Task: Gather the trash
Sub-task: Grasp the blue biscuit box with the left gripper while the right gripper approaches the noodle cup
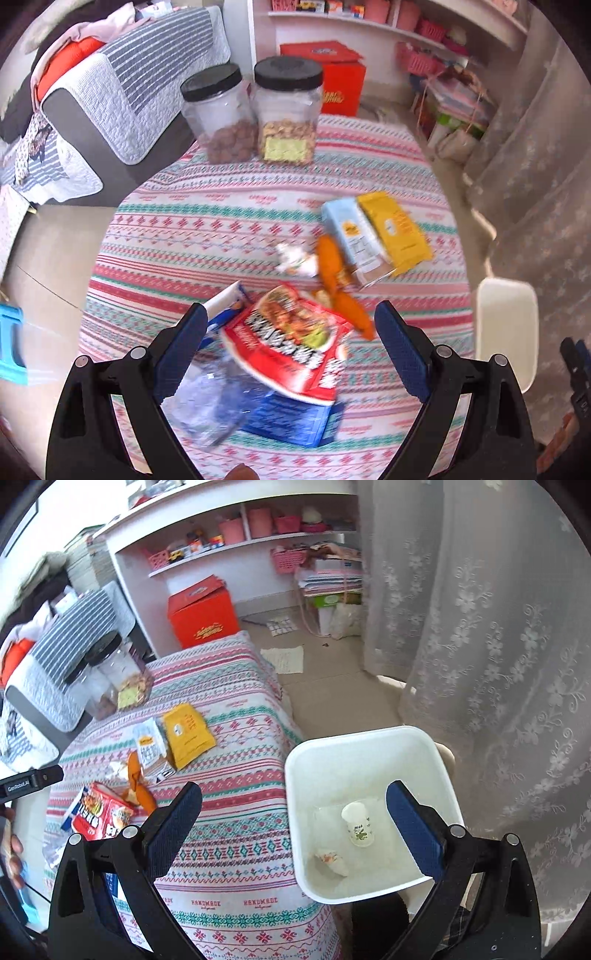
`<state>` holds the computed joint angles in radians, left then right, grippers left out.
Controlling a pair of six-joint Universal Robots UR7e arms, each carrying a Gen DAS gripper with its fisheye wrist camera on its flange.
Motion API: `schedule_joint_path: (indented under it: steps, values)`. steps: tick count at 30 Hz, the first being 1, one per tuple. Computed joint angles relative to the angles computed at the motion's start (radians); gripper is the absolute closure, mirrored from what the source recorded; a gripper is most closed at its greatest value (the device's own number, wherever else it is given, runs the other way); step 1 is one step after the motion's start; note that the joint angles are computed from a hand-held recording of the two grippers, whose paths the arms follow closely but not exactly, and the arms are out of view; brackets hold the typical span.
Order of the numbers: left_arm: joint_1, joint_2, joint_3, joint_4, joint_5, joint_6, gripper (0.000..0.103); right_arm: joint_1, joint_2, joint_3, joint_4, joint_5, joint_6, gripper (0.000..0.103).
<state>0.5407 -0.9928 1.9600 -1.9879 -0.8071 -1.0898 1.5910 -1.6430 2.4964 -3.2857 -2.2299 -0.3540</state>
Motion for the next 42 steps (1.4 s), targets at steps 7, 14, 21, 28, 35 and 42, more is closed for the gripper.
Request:
schedule_joint_path:
  steps: [7, 14, 21, 28, 35, 42]
  values:
    - [0.099, -0.040, -0.005, 0.258, -0.036, 0.020, 0.014, 0.064, 0.096, -0.015, 0.072, -0.002, 0.003, 0.007]
    - [0.161, -0.013, -0.023, 0.203, -0.047, 0.090, 0.014, 0.079, 0.153, -0.050, 0.161, 0.005, 0.076, 0.007]
    - [0.234, 0.037, -0.056, 0.209, -0.041, 0.121, 0.014, 0.085, 0.187, -0.072, 0.204, 0.012, 0.094, 0.007]
    - [0.269, -0.016, 0.013, 0.033, -0.081, 0.170, 0.057, 0.064, 0.207, -0.106, 0.316, 0.063, 0.170, 0.007]
    - [0.230, -0.130, 0.151, -0.137, -0.093, 0.163, 0.085, -0.038, 0.239, -0.170, 0.561, 0.379, 0.308, 0.007]
    - [0.120, -0.294, 0.301, -0.298, -0.073, 0.096, 0.090, -0.085, 0.379, -0.194, 0.544, 0.554, 0.325, 0.007]
